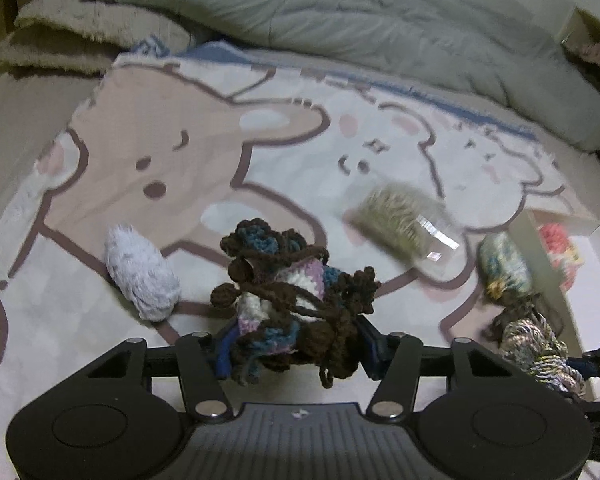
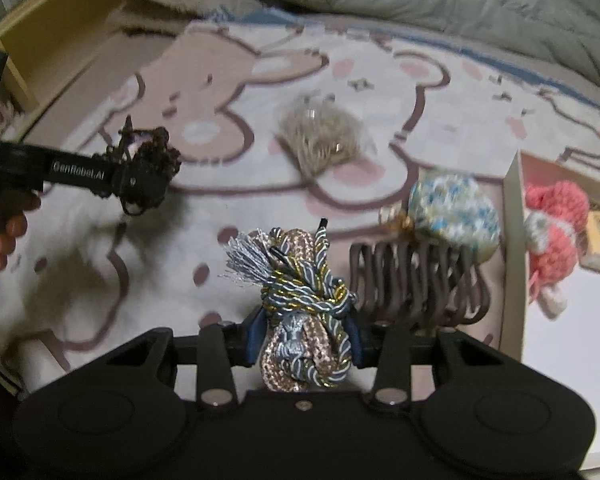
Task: Organize objects
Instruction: 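Lift and carry the yarn tangle and braided rope toward the white tray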
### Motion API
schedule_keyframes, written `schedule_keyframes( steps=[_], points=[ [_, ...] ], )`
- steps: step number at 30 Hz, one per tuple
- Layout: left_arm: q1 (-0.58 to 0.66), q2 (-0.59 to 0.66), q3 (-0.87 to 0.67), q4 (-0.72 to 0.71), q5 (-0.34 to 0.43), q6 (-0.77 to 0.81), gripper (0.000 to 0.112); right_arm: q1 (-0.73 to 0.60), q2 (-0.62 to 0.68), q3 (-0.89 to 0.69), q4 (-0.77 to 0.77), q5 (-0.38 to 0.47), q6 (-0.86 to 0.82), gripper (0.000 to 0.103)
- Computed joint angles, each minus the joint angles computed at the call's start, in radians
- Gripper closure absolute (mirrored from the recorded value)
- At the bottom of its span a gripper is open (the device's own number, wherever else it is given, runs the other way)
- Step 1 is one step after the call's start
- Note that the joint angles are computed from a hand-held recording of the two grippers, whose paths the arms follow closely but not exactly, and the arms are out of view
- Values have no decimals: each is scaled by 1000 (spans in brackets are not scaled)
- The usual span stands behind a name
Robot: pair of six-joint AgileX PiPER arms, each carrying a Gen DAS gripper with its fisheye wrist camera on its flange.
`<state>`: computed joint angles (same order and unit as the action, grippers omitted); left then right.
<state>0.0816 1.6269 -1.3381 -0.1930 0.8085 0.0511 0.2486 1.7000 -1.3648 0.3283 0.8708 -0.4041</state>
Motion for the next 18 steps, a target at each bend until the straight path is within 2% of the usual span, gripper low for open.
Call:
schedule_keyframes(
  steps=[12, 18],
  points=[
    [-17, -90, -28, -16, -14, 4, 54, -32, -97, -14, 23, -95, 52, 61],
    [-49, -105, -52, -35, -18, 8, 54, -77, -137, -19, 62, -109, 57, 61]
  ],
)
